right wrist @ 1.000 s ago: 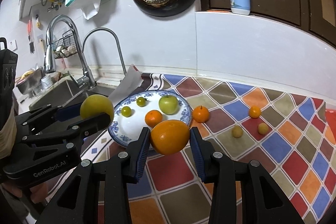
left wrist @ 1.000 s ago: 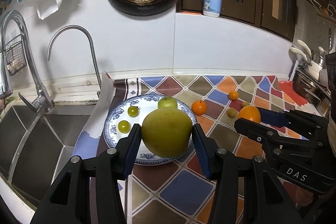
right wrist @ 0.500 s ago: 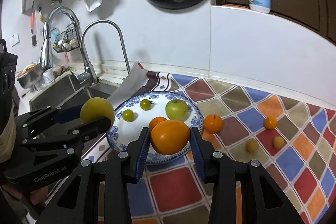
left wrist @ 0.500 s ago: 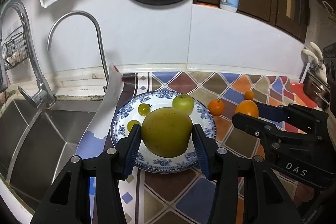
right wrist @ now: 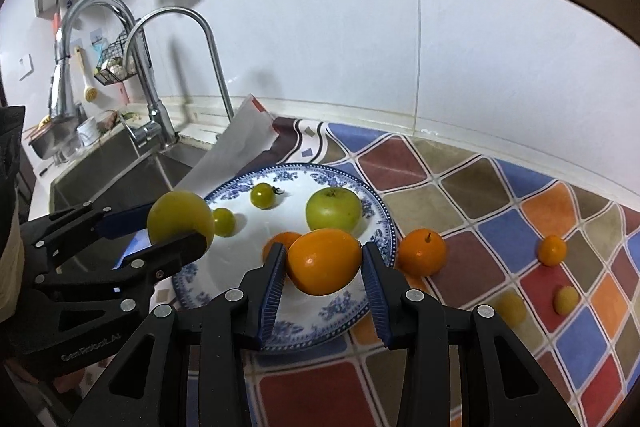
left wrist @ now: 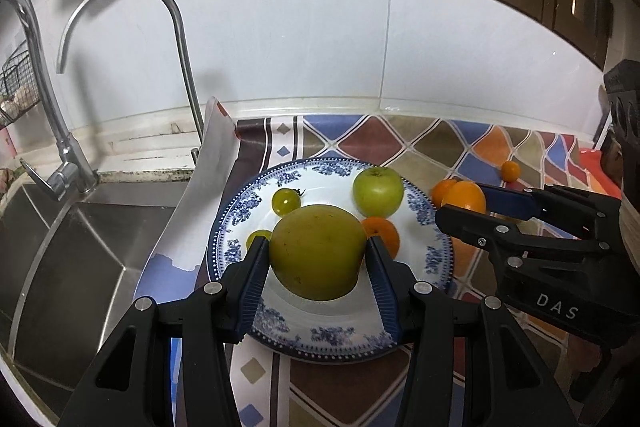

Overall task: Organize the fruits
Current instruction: 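Carry the yellow-green fruit with the left tool while the right tool carries the orange to the plate, then open the left tool over the plate while the right tool releases the orange onto it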

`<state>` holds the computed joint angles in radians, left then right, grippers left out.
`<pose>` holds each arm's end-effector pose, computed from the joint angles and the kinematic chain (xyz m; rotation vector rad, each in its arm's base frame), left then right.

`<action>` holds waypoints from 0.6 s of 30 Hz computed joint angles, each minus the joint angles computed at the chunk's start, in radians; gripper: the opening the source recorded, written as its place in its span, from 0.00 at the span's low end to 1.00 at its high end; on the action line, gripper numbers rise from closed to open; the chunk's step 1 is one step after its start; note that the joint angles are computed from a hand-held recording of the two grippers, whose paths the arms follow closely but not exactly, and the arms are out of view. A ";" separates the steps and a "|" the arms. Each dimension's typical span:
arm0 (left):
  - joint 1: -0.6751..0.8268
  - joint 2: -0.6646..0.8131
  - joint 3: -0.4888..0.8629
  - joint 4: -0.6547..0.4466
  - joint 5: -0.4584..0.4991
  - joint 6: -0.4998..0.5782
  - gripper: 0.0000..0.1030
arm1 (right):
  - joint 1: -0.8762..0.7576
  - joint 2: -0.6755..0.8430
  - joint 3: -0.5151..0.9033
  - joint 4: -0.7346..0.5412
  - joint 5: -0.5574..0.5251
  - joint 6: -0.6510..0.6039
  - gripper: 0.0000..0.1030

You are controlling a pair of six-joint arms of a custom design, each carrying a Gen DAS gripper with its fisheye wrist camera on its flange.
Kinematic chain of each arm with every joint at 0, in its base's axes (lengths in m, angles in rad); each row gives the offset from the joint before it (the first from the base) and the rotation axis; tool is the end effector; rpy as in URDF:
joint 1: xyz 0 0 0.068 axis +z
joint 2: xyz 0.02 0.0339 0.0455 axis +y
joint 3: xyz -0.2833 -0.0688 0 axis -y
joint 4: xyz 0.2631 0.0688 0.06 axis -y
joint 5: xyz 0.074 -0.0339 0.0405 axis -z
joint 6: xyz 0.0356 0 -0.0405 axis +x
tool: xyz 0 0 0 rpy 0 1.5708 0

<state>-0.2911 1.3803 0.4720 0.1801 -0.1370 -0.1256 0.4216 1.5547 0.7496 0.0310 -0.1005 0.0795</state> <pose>0.2476 -0.0691 0.1484 0.1191 2.2883 -0.0586 0.2899 0.1339 0.1722 -0.4526 2.3256 0.3626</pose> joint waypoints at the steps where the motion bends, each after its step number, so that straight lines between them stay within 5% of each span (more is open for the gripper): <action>1: 0.002 0.018 0.005 0.008 0.001 0.003 0.48 | -0.005 0.022 0.010 0.006 -0.006 -0.003 0.38; 18: 0.025 0.189 0.065 0.054 0.020 0.007 0.48 | -0.047 0.197 0.080 0.041 -0.059 -0.011 0.38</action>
<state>-0.2657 1.5691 0.5366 0.2336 -0.1174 -0.1191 0.3741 1.7514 0.8294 0.0721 -0.1592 0.0684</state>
